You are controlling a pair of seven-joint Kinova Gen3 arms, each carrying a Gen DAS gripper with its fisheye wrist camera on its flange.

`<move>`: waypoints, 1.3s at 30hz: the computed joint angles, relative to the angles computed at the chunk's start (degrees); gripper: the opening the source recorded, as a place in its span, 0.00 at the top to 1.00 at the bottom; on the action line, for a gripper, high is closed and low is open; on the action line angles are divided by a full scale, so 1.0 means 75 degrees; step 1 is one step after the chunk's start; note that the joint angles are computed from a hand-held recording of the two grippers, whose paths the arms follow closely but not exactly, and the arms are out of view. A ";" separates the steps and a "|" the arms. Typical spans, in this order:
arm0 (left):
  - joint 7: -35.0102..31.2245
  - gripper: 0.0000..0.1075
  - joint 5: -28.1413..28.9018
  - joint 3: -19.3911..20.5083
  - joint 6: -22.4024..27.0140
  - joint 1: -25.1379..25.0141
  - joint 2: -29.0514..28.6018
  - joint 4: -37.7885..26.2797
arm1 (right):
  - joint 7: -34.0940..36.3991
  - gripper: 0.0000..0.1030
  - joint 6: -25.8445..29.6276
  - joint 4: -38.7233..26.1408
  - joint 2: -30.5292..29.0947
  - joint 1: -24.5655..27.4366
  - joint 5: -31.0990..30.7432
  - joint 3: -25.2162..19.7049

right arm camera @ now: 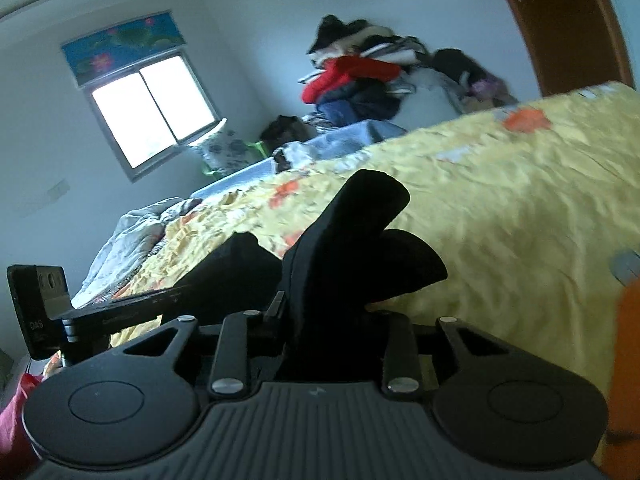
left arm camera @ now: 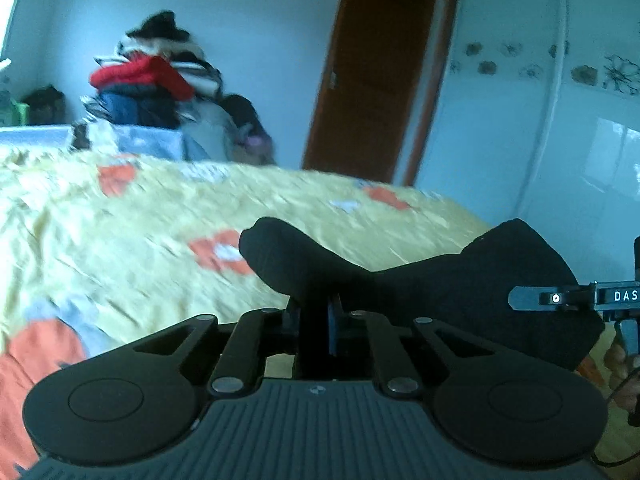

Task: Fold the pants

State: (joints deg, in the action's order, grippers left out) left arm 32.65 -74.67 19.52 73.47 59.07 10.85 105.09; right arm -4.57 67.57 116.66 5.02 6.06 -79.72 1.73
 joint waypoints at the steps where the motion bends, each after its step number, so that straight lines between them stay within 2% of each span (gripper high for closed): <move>1: -0.0034 0.89 0.0044 -0.0023 0.0067 -0.0023 -0.0073 0.0020 | -0.0013 0.72 -0.0110 -0.0073 0.0043 0.0026 -0.0091 -0.0225; 4: -0.0304 0.89 0.0337 -0.0121 0.0145 -0.0230 -0.0219 -0.0041 | -0.0177 0.72 -0.0746 -0.0299 0.0171 0.0416 -0.0237 -0.1261; 6: -0.0497 0.88 0.0714 -0.0146 -0.0148 -0.0586 -0.0322 -0.0022 | -0.0501 0.72 -0.1367 -0.0481 0.0326 0.0490 -0.0125 -0.1795; 7: -0.0564 0.86 0.0923 -0.0161 -0.0327 -0.0762 -0.0331 0.0010 | -0.0689 0.72 -0.1678 -0.0571 0.0360 0.0363 0.0081 -0.1858; 9: -0.0842 0.81 0.1370 -0.0267 -0.0312 -0.0851 -0.0143 -0.0103 | -0.1092 0.68 -0.2299 -0.0712 0.0415 -0.0232 0.0700 -0.1596; 11: -0.0659 0.70 0.1494 -0.0230 -0.0097 -0.0793 0.0031 -0.0118 | -0.1130 0.54 -0.2920 -0.0610 0.0373 -0.0531 0.1129 -0.1523; 14: -0.0413 0.56 0.1515 -0.0216 0.0580 -0.0459 0.0199 -0.0248 | -0.0559 0.49 -0.3613 -0.0117 0.0033 -0.0089 0.0843 -0.1988; 15: -0.0557 0.54 0.1556 -0.0331 0.0888 -0.0269 0.0275 -0.0429 | -0.0249 0.49 -0.3922 0.0096 -0.0209 0.0015 0.0532 -0.2061; 16: -0.0694 0.45 0.1563 -0.0587 0.1076 0.0047 0.0336 -0.0596 | 0.0061 0.49 -0.4233 0.0274 -0.0450 -0.0022 0.0224 -0.2025; 17: -0.0806 0.31 0.1463 -0.0720 0.1140 0.0222 0.0339 -0.0675 | 0.0372 0.47 -0.4455 0.0398 -0.0744 -0.0171 -0.0043 -0.1849; 18: -0.0928 0.23 0.1276 -0.0723 0.1080 0.0256 0.0311 -0.0720 | 0.0683 0.47 -0.4553 0.0475 -0.0962 -0.0458 -0.0287 -0.1561; 19: -0.1058 0.10 0.1117 -0.0612 0.0895 0.0148 0.0280 -0.0739 | 0.0915 0.48 -0.4527 0.0484 -0.1072 -0.0812 -0.0453 -0.1252; 20: -0.1194 0.06 0.0945 -0.0418 0.0586 -0.0086 0.0221 -0.0702 | 0.1023 0.47 -0.4377 0.0418 -0.1072 -0.1166 -0.0494 -0.0971; 22: -0.1595 0.06 0.0823 -0.0043 -0.0035 -0.0573 0.0245 -0.0793 | 0.0871 0.49 -0.3951 0.0123 -0.0849 -0.1872 -0.0205 -0.0541; 23: -0.1850 0.06 0.0948 -0.0068 -0.0283 -0.0651 0.0302 -0.0904 | 0.0669 0.49 -0.3925 -0.0044 -0.0698 -0.2119 0.0106 -0.0501; 25: -0.2382 0.06 0.1398 -0.0403 -0.0660 -0.0605 0.0514 -0.1168 | 0.0414 0.50 -0.4244 -0.0265 -0.0334 -0.2823 0.0727 -0.0277; 27: -0.2552 0.05 0.1819 -0.0493 -0.0899 -0.0762 0.0748 -0.1207 | 0.0191 0.50 -0.4854 -0.0353 -0.0040 -0.3104 0.1160 -0.0306; 30: -0.2319 0.04 0.1782 -0.0815 -0.0875 -0.0391 0.0762 -0.1013 | -0.0243 0.50 -0.5012 -0.0424 0.0130 -0.2473 0.1121 -0.0901; 31: -0.2429 0.06 0.1861 -0.0804 -0.0618 -0.0308 0.0805 -0.1162 | -0.0438 0.50 -0.5027 -0.0433 0.0065 -0.2246 0.1235 -0.1141; 33: -0.2538 0.06 0.1843 -0.0818 0.0001 0.0020 0.0865 -0.1389 | -0.0465 0.50 -0.5294 -0.0174 -0.0376 -0.2203 0.1399 -0.1238; 35: -0.2311 0.06 0.1613 -0.0771 0.0273 0.0297 0.0840 -0.1367 | 0.0001 0.49 -0.5182 0.0128 -0.0792 -0.2060 0.1213 -0.1285; 37: -0.2133 0.05 0.1562 -0.0722 0.0173 0.0427 0.0748 -0.1271 | 0.0251 0.49 -0.4709 0.0403 -0.1167 -0.1517 0.1196 -0.1581; 39: -0.2438 0.04 0.1856 -0.0602 0.0001 0.0254 0.0879 -0.1441 | 0.0133 0.50 -0.4619 0.0510 -0.1233 -0.1165 0.1661 -0.1994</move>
State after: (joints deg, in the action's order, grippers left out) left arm 14.36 -60.75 15.01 73.48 60.98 17.44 94.28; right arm -3.57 32.92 120.48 -4.23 -2.68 -67.26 -13.23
